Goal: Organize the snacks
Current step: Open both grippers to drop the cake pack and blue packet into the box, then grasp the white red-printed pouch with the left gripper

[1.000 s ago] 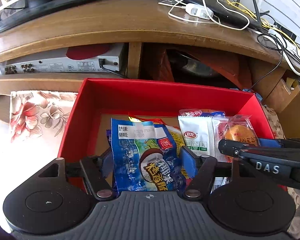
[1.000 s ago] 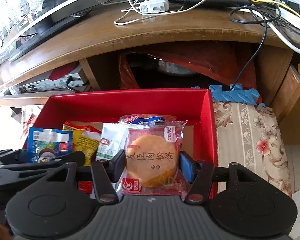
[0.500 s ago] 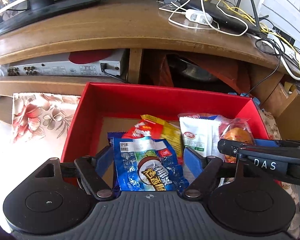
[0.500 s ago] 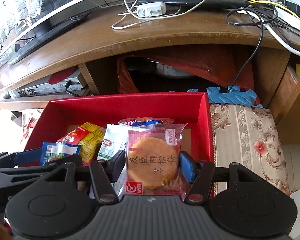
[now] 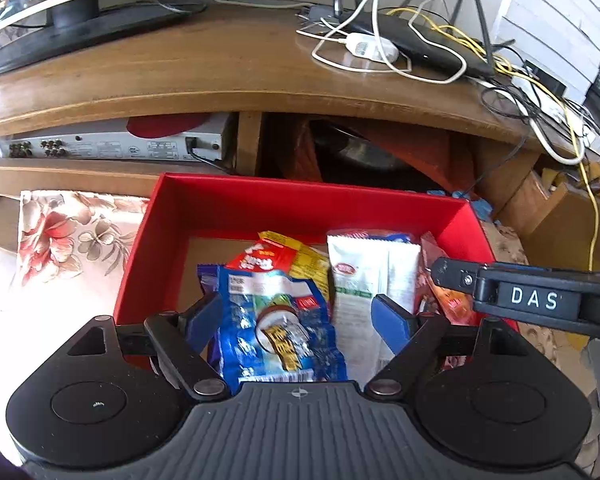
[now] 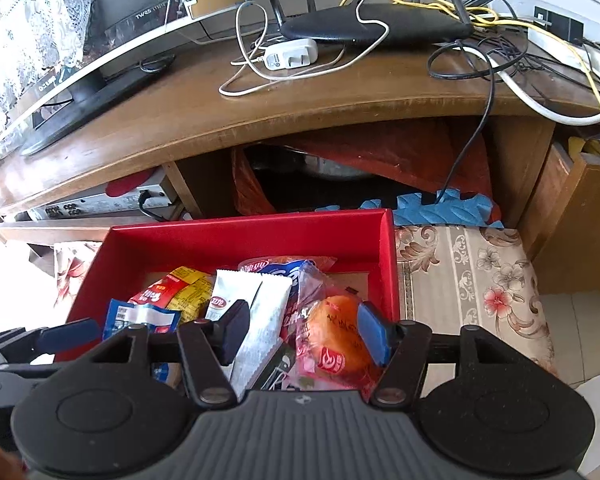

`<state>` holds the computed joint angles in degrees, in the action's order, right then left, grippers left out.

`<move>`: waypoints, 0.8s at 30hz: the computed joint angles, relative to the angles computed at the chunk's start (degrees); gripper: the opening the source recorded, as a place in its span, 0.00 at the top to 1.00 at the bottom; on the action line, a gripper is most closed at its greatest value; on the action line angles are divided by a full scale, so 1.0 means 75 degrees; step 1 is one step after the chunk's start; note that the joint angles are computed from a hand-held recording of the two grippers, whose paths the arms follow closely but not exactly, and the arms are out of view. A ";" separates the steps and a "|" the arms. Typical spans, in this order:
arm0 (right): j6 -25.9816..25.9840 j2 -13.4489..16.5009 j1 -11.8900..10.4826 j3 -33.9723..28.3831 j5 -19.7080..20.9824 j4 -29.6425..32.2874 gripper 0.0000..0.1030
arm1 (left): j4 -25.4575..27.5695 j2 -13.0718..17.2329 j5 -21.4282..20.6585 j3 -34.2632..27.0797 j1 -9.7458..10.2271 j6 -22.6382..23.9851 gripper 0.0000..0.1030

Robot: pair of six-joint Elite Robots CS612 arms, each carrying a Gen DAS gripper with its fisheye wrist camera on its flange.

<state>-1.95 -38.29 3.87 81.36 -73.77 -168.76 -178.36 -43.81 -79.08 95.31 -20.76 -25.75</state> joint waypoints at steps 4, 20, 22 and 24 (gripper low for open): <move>-0.0179 -0.0130 -0.0009 0.0184 0.0100 0.0016 0.40 | -0.0094 -0.0065 -0.0095 0.0123 -0.0065 0.0130 0.15; -0.0679 -0.0772 -0.0232 0.1237 0.0184 0.0004 0.40 | -0.0386 -0.0362 -0.0583 0.0804 -0.0218 0.0206 0.12; -0.0758 -0.0841 -0.0260 0.1376 0.0184 -0.0010 0.40 | -0.0400 -0.0398 -0.0407 0.0887 -0.0315 0.0303 0.12; -0.0828 -0.0897 -0.0290 0.1487 0.0216 -0.0026 0.40 | -0.0422 -0.0428 -0.0464 0.0967 -0.0369 0.0253 0.12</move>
